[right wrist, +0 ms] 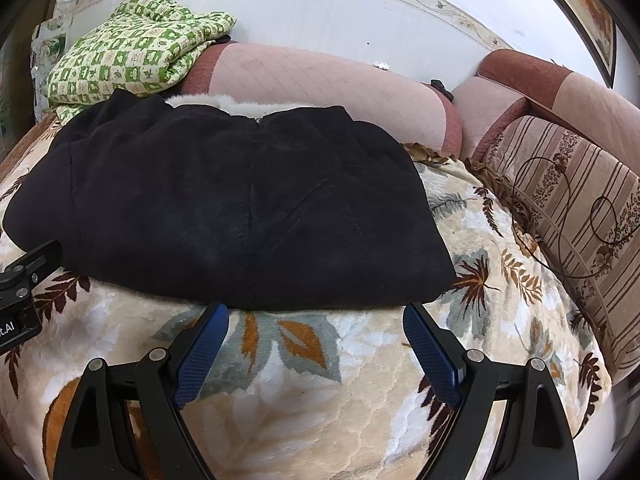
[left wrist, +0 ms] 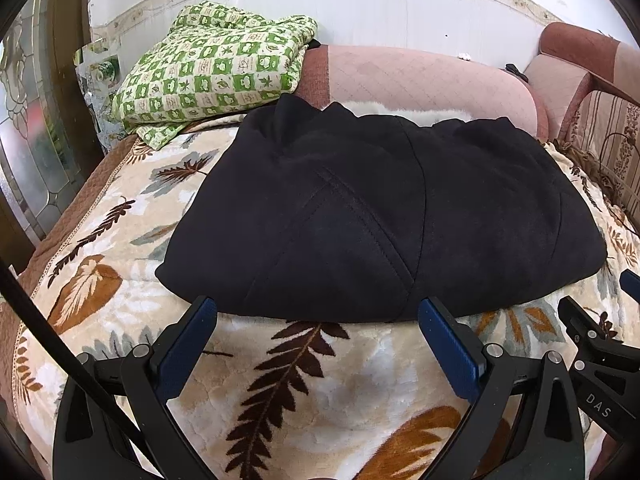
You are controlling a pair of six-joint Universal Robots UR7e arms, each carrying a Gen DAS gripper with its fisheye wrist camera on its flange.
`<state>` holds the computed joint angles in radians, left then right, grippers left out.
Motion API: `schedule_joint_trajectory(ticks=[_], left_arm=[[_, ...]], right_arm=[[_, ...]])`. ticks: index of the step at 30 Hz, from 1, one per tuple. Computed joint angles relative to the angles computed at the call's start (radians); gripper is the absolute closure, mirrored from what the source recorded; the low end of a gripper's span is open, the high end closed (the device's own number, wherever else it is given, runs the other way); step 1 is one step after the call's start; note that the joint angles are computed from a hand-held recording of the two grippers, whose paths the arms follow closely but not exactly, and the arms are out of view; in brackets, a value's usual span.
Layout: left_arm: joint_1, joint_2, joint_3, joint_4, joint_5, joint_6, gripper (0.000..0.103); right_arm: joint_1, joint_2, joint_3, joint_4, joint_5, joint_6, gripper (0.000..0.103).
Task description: Fold large clothes
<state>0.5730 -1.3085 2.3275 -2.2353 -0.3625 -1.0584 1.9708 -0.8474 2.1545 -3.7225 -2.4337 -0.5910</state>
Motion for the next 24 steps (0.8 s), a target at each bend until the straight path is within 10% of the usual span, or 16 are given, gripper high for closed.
schedule_joint_trajectory(ticks=[24], left_arm=[[0.011,0.016,0.000,-0.052,-0.008,0.042,0.003]], right_arm=[[-0.005,0.000,0.001,0.007,0.008,0.010,0.011]])
